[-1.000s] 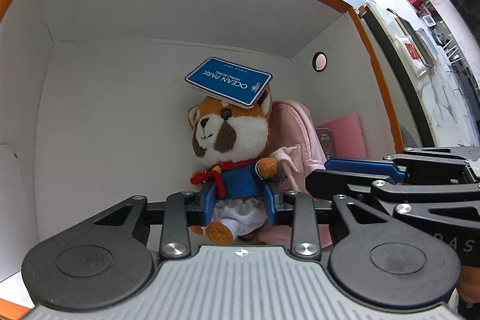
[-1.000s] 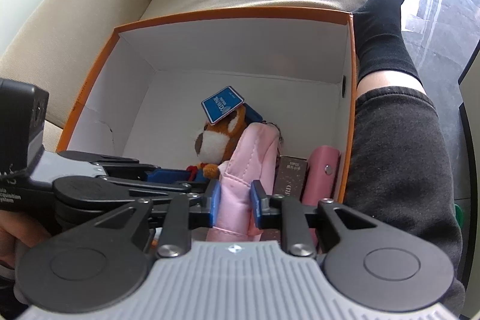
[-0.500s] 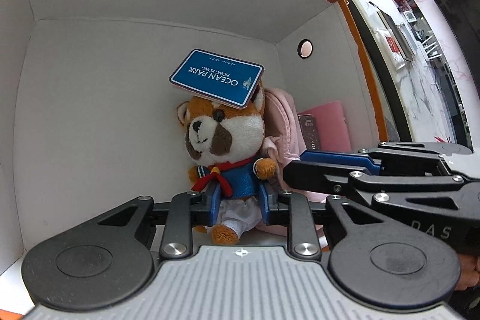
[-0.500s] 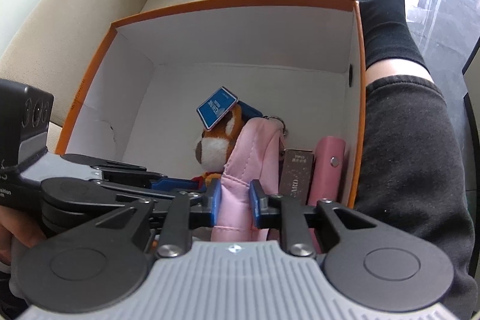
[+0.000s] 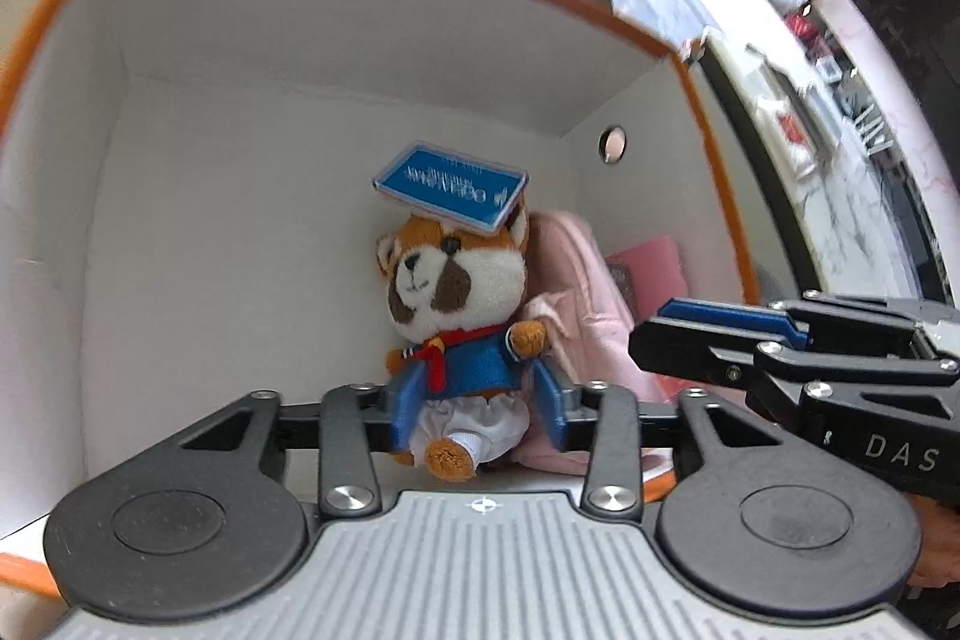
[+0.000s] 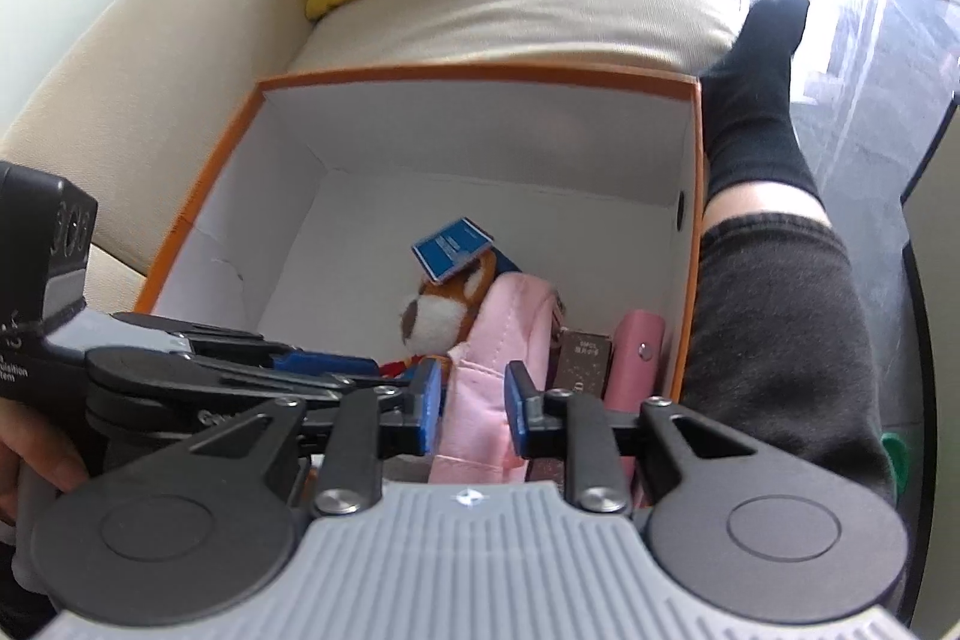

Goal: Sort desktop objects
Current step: 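Open both grippers to release the plush and backpack inside the box, then reach to the round pink compact mirror and grasp it with the left gripper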

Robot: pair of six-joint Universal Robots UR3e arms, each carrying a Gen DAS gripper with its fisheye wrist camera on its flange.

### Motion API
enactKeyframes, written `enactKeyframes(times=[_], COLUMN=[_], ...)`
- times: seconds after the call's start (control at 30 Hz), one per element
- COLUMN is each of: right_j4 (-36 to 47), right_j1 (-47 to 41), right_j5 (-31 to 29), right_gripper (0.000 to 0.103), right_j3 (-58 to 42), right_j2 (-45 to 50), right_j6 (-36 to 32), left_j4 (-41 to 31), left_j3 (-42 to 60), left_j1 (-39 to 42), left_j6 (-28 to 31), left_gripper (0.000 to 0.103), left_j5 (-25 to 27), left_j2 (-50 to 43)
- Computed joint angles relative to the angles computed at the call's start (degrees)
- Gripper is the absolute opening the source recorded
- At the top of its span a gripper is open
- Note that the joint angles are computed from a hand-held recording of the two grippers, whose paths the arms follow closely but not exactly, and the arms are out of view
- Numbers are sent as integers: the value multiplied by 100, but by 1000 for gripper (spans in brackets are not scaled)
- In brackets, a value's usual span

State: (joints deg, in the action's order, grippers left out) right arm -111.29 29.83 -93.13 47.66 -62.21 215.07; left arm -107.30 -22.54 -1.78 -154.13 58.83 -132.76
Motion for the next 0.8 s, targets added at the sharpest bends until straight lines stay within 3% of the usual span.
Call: enactKeyframes(times=[0.17, 0.33, 0.53, 0.8], right_j4=[-492, -995, -1159, -846], right_j1=[392, 877, 1386, 1742], right_j5=[-373, -594, -629, -213], right_gripper=[31, 32, 35, 39], right_j3=[228, 308, -22, -883], right_j2=[-225, -254, 117, 985], right_j6=[-223, -308, -289, -92], left_j4=[913, 1033, 1050, 1366], left_j3=[-1858, -2959, -4085, -5707], left_j1=[524, 1256, 2174, 3336], left_j6=[249, 681, 996, 1563], left_gripper=[48, 48, 48, 48], left_j5=[-509, -912, -816, -169], left_j2=[1463, 2744, 4039, 5261])
